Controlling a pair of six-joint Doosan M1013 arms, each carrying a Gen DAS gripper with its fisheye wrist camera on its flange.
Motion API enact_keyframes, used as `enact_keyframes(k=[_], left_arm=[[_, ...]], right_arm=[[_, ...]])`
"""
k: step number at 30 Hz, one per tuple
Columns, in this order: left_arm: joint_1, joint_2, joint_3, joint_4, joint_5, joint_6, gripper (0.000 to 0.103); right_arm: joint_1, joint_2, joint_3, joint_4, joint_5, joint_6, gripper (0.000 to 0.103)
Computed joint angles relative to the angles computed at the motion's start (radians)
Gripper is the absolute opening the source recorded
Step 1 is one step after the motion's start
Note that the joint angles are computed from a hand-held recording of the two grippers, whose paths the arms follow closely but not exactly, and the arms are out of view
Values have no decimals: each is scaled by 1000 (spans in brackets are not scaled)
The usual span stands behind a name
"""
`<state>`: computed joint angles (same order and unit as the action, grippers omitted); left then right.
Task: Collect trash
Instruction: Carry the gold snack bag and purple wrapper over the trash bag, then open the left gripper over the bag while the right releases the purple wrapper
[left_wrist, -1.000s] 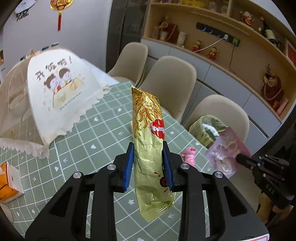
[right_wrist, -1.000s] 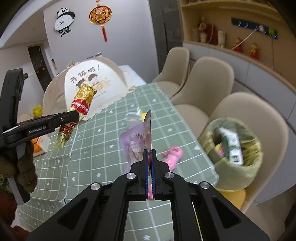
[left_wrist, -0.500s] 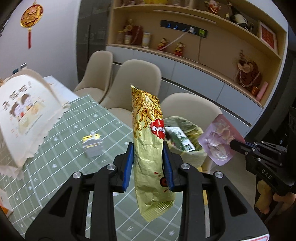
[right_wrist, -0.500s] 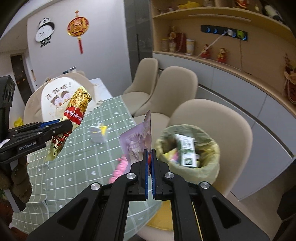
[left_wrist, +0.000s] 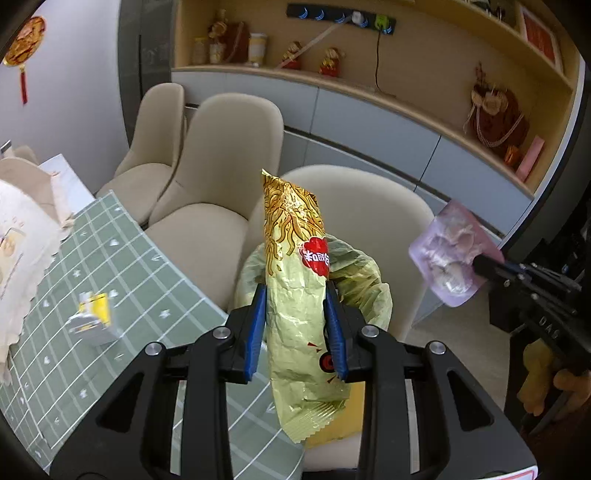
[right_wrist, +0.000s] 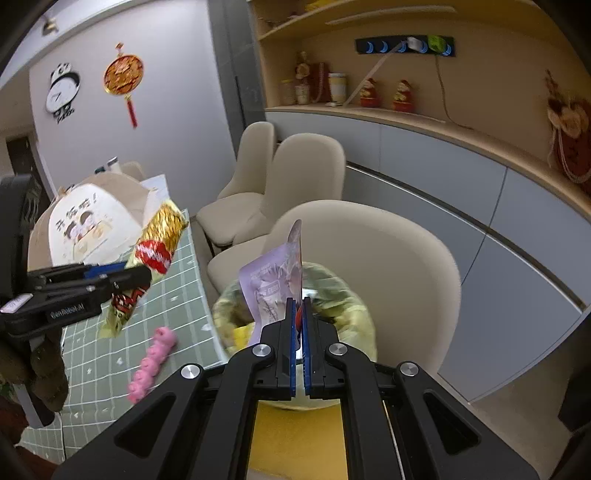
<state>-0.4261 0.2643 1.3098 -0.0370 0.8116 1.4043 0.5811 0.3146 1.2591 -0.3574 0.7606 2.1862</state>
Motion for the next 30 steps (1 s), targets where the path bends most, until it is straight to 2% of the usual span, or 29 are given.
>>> enact_keyframes(k=[4,8,13,19,25,30], left_arm=[[0,69,-58,-92,24,19,29],[11,162,-137,-187,144,23,29],[3,266,-232,-182,284,-22,29],[-24,381,-360,-79,423,-51,28],[-41,443,-448,-30,467,-56,27],[-37,454,-470,-34,474,-77,40]], right_arm=[[-52,-12,42,72,-54,-40,5],[-101,-15,69,162,-86,-90,5],[-145,-12,90,246,-106,-133,5],[-181,-7,113,301,-108,-143,5],[-199,-9,131,323,-97,-131,5],[-207,-10,144,353,-99,-150,5]])
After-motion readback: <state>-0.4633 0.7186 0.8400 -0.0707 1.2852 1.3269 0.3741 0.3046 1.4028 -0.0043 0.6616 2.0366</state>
